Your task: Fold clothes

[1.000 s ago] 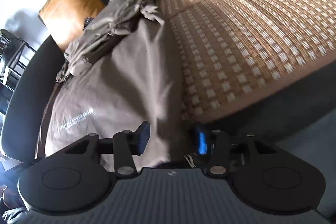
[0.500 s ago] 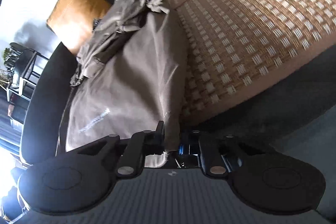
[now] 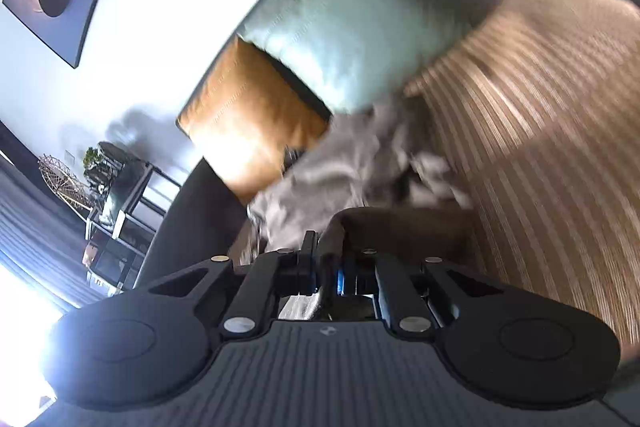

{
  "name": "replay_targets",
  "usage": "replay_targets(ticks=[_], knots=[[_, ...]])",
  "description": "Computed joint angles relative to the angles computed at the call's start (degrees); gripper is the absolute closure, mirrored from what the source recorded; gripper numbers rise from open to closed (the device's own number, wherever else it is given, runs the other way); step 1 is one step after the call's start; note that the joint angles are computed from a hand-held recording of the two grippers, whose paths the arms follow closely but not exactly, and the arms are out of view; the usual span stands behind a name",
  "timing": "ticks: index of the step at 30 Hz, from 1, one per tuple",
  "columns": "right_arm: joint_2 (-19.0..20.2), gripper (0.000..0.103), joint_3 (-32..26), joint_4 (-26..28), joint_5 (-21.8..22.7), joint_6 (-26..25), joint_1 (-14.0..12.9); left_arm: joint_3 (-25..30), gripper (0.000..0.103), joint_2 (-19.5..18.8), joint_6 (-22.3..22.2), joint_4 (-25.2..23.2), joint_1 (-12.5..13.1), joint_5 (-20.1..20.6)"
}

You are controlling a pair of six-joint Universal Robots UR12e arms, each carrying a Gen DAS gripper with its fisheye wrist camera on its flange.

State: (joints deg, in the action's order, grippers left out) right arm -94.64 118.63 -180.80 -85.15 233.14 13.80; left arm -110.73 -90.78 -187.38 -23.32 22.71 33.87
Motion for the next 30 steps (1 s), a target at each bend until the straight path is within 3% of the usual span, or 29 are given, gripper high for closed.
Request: replay_targets(ticks=[5, 9, 14, 16, 18, 20, 22, 24, 25, 27, 29, 30], knots=[[4.84, 0.093, -6.75, 0.42, 1.48, -1.73, -3.57, 7.78, 0.099, -7.43, -14.28, 10.53, -4.24, 4.02], [9.77, 0.093, -12.91, 1.55, 2.65, -3.06, -6.13, 15.61, 0.099, -14.15, -21.45, 13.68, -7.13, 8.32], [17.15, 0.093, -21.28, 6.39, 2.8, -5.51, -8.3, 25.53, 0.098, -22.06, -21.97, 10.47, -10.59, 14.97], [20.63, 0.093, -24.34, 8.46, 2.69, -3.91, -9.01, 29.63, 0.096, -25.46, -21.24, 7.14, -11.8, 17.38], [24.04, 0.092, -26.92, 10.1, 2.01, -2.97, -9.4, 33.62, 0.076, -28.71, -19.3, 1.17, -12.84, 19.72], [27.21, 0.083, -29.12, 11.56, 1.04, -1.5, -9.52, 35.3, 0.07, -30.38, -18.66, -1.86, -12.92, 19.81], [29.4, 0.073, -30.08, 12.32, 1.73, 3.54, -9.67, 36.15, 0.07, -31.5, -18.38, -3.77, -12.68, 19.13], [30.39, 0.068, -29.42, 9.5, 2.4, 6.88, -9.91, 36.57, 0.066, -32.2, -18.31, -4.68, -12.27, 18.36], [30.56, 0.063, -28.66, 7.02, 2.93, 7.97, -10.1, 36.05, 0.064, -31.91, -18.62, -3.51, -11.79, 17.81], [30.18, 0.052, -26.82, 2.32, 2.59, 10.61, -10.35, 35.03, 0.049, -31.35, -19.97, -0.64, -10.8, 17.02], [29.8, 0.033, -25.31, -3.17, -1.24, 14.37, -9.98, 34.11, 0.046, -30.75, -23.43, 3.53, -9.73, 17.3], [29.6, 0.031, -24.43, -6.65, -3.32, 16.3, -9.78, 33.75, 0.046, -30.33, -24.75, 4.85, -9.27, 17.6]])
